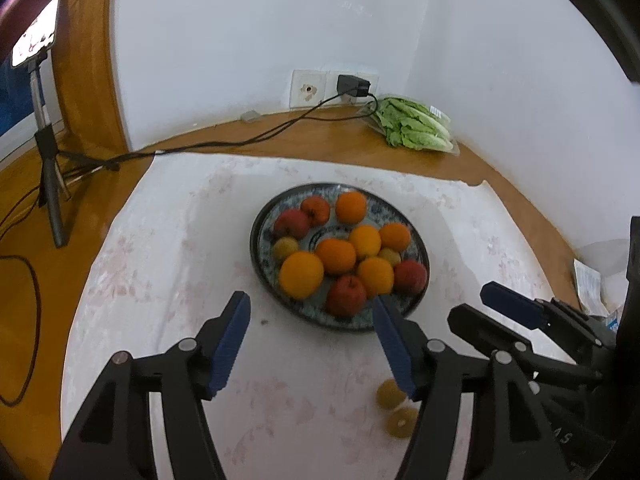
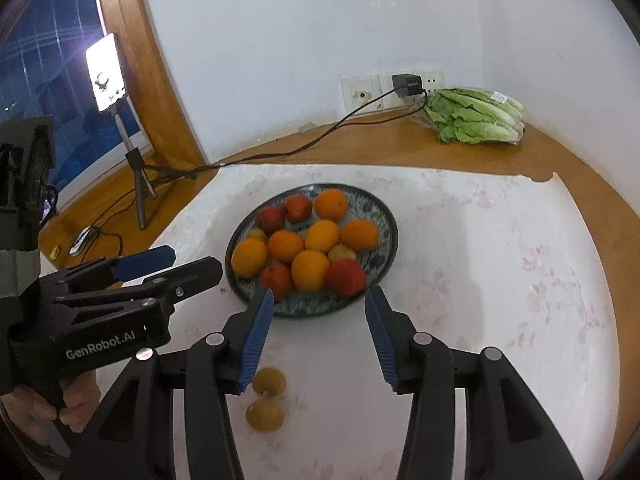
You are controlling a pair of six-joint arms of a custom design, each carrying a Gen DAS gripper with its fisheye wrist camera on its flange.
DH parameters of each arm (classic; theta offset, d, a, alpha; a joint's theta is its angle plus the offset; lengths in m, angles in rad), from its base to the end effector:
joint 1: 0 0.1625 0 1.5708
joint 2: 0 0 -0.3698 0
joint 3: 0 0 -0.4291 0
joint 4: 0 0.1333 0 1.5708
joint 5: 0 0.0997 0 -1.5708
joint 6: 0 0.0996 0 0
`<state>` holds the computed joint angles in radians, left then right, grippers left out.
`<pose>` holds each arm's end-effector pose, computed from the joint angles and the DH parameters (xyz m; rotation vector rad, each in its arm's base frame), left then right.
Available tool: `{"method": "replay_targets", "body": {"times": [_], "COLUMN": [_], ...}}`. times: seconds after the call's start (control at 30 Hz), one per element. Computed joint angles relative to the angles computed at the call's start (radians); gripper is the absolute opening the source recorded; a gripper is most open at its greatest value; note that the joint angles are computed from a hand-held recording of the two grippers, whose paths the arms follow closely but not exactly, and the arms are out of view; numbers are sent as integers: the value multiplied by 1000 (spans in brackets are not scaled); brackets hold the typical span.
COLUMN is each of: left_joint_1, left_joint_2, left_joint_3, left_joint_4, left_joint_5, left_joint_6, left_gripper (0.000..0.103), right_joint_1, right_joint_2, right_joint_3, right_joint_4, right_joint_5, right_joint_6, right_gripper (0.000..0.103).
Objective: Organize fruits
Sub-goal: 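Grasp a small brown pear with the right tool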
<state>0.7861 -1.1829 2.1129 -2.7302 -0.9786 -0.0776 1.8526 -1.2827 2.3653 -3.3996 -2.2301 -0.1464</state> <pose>-0.2283 -0.4960 0.1030 0.8243 2.5006 -0.6109 0.1898 -0.3958 0.1480 0.1930 -2.3787 0.9785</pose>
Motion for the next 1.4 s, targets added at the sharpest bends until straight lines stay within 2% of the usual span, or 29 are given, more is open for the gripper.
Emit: {"method": "replay_targets", "body": {"times": [0.43, 0.73, 1.13, 1.4], "left_joint_1": [9, 24, 29, 30], "left_joint_2": [-80, -91, -99, -95], "left_joint_3": [82, 101, 120, 123], "left_joint_4": [46, 65, 75, 78], "left_joint_5": [1, 0, -3, 0], "left_joint_6": [-49, -76, -86, -90], "left_gripper": [67, 67, 67, 67], "right_joint_1": [16, 8, 9, -2], "right_joint_2": [12, 34, 75, 89], "right_joint_3": [64, 94, 88, 86], "right_joint_4": [-3, -1, 2, 7], "right_joint_5": [-7, 16, 33, 38], "right_joint_6": [58, 95, 104, 104], "right_gripper": [49, 49, 49, 37]}}
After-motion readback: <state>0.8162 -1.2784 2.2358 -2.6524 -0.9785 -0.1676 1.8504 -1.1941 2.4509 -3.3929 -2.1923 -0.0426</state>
